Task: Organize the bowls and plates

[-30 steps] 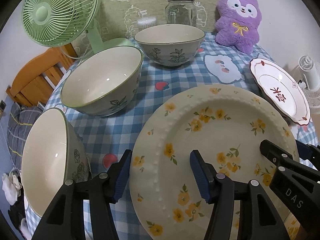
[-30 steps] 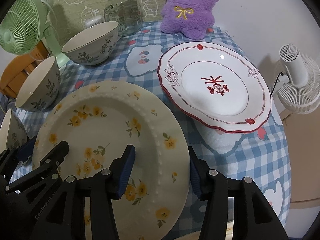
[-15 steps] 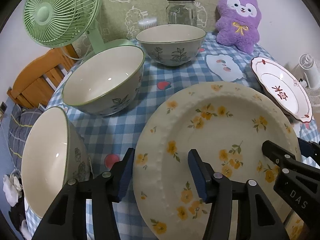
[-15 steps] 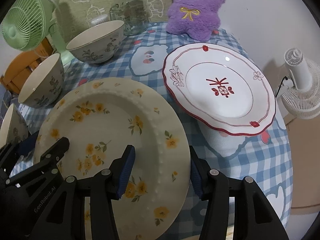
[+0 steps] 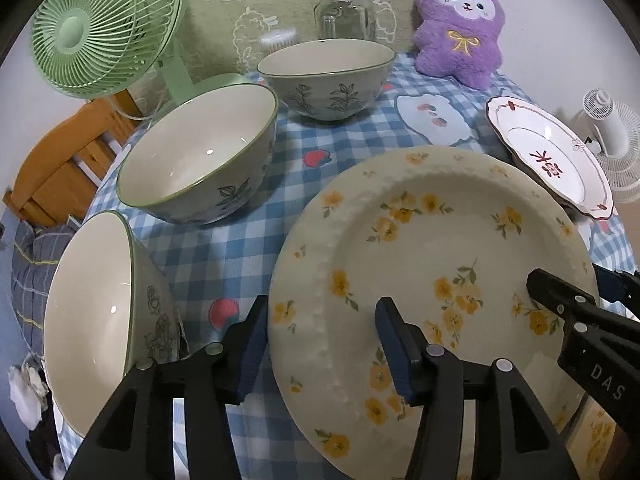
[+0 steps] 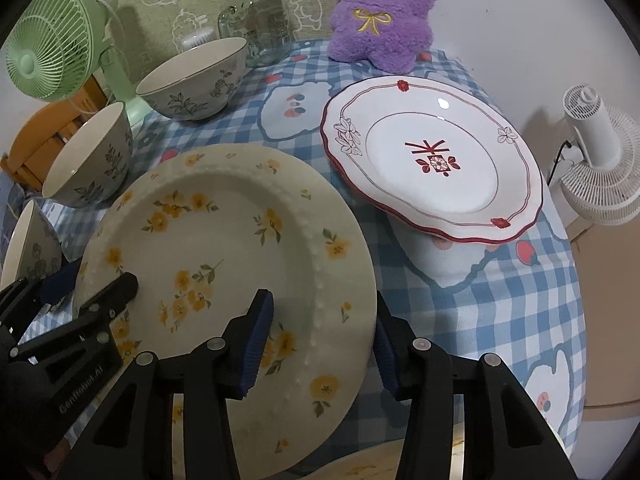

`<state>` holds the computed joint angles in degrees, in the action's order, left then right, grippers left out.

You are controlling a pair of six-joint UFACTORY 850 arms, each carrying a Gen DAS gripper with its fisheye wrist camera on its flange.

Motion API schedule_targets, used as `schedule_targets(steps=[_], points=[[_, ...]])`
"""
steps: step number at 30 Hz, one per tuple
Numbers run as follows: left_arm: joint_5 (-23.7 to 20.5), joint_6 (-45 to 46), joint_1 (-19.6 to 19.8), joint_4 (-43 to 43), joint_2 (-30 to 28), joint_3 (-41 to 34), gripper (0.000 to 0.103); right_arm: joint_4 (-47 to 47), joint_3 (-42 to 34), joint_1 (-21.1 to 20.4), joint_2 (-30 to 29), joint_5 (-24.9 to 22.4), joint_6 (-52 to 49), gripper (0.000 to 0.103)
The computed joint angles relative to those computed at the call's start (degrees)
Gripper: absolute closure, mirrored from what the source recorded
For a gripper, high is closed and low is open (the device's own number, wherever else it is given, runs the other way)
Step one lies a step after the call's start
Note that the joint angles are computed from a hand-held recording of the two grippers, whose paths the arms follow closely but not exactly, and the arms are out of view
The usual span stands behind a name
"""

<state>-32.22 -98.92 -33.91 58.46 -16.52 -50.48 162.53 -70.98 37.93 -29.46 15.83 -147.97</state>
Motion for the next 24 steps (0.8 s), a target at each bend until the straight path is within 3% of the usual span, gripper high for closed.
schedule_targets(steps=[3,10,17,24], points=[[0.5,-0.6,0.0,-0.1,-0.3,-0.2,0.04,0.3,-0.1,0.0,-0.1,0.1,-0.3,0.053],[1.7,-4.0,0.0,2.2,-0.1,0.5,0.039,-4.0,-0.3,0.5,-0.4,0.4,4.5,0.047],[1.1,-2.2,0.4,-0.8,0.3,0.0,0.048,-4.6,-0.7,0.5,-0.5,1.1,5.9,0.049],[-0.1,-2.1,0.0,-1.2,0.7,-0.4,0.048,-5.0,-0.6,0.5,0.0,1.4,6.9,0.049]])
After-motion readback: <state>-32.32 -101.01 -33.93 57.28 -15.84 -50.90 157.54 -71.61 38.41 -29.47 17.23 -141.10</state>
